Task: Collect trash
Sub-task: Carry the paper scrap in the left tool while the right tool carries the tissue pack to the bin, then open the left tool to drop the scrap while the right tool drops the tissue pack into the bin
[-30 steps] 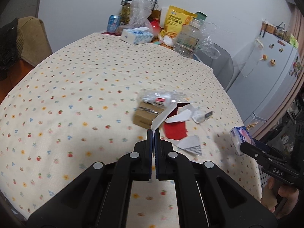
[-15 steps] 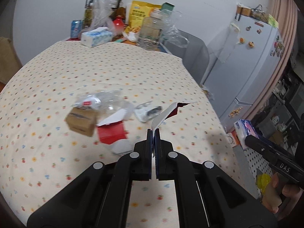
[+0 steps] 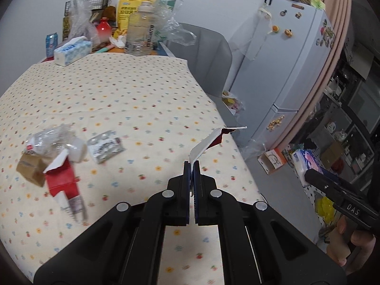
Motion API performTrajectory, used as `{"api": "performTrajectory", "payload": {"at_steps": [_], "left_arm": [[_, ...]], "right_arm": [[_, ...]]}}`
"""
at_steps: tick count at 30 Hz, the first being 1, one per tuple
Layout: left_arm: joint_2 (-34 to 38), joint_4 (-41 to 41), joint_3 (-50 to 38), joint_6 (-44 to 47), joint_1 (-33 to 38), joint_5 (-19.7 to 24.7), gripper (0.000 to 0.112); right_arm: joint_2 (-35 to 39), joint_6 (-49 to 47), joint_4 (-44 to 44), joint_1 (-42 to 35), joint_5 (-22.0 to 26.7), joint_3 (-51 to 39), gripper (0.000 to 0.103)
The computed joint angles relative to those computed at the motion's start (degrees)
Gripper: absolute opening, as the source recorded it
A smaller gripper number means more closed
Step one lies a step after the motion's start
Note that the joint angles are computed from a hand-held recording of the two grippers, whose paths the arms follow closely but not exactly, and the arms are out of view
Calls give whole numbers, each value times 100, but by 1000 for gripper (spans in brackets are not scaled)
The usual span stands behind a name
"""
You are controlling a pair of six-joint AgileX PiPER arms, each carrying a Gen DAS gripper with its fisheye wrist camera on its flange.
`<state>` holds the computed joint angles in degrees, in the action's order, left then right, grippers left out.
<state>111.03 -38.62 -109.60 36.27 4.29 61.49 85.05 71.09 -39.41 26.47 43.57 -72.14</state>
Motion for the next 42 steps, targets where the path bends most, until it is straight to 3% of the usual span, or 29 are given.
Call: {"api": "performTrajectory", "payload": {"at_steps": [9,10,11,13,24,38,39,41,42], "left_arm": [[58,335,-112,-291,-687,-91,3],[75,363,-148,-320,-739,-85,3],[91,394,-186,-360,-814,-78,3],[114,454,-237,-421,-963,-64,3],[330,846,-520,-676,-1869,53,3],[1043,1365,-1395,-1094,-3480,320,3],[1168,1369,-1526,-1148,-3575,389,5],[1418,1427,-1845,-1281,-3691,602,24],[1433,1427,-1832,-1308,-3728,592,56]], "right_arm": [[-514,-3,48,-698,-297,782,69],[-521,13,7,-795,-290,832,72],[-532,29,-20,-899,-317,893,86],[-616,262,-205,-1029,-370,1079,96],[-1676,224,274,-1926,-975,2487,95],[-3414,-702,1144,-3307,-709,3476,95],[-3497,-876,1280,-3453,-706,3515,95],[-3617,-932,1334,-3516,-626,3564,95],[-3675,-1031,1413,-3596,-624,3590,95]]}}
